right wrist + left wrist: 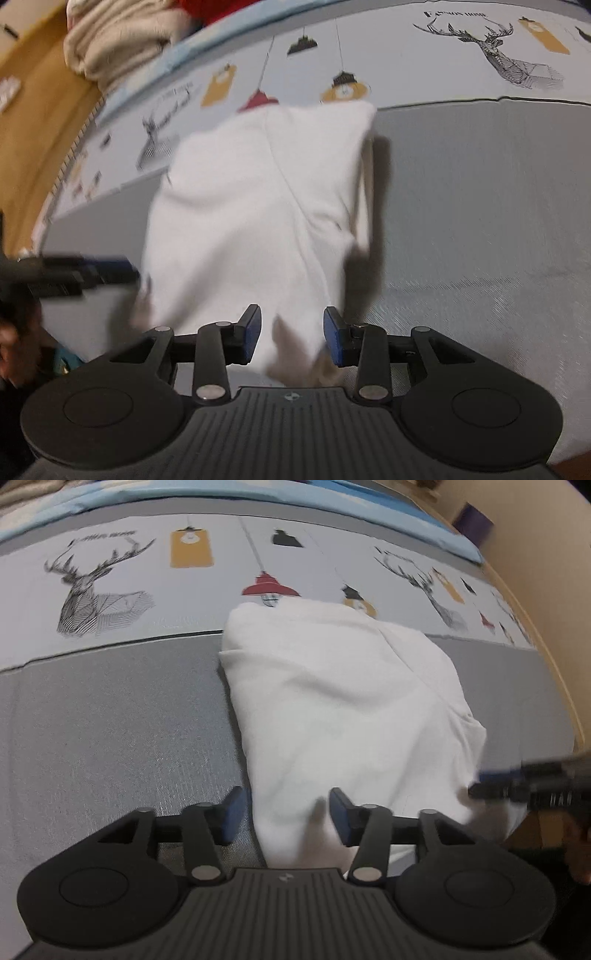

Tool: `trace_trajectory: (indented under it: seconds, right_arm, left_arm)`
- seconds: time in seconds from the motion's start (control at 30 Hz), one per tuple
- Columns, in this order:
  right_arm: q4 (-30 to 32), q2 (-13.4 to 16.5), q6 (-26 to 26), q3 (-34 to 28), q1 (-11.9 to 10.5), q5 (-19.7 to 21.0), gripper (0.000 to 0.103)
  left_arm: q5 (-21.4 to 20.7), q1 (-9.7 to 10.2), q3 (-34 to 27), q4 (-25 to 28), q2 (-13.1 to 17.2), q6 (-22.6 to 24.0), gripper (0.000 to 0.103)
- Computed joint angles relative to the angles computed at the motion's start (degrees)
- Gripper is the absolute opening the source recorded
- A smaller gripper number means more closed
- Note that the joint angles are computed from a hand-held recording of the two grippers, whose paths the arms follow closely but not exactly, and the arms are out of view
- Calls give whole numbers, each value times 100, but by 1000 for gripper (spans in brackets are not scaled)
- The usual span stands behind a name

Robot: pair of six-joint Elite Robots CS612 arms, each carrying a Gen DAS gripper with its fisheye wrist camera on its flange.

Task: Fold small clothes

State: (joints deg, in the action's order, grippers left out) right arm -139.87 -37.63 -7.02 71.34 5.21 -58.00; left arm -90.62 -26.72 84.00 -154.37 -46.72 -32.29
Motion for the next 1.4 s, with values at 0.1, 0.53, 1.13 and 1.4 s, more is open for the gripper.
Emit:
trace_trajectory:
  seconds: [0.1,0.53,1.13,1.4]
  right_arm:
    - [43,-67,-93,103,-20,-66,39]
    - [-538,-283,-58,495,-429,1241,3]
    - [-1935,199,1363,9,-145,-96,52]
    - [-1743,732,2137,-795,34,-319,22]
  left_arm:
    - [-168,40,-39,55,40,-245,59]
    - [-407,35,-136,251,107,-52,60]
    - [-494,135,-140,-325,301,-864,61]
    - [-232,200,-227,-742,386,-1087,61]
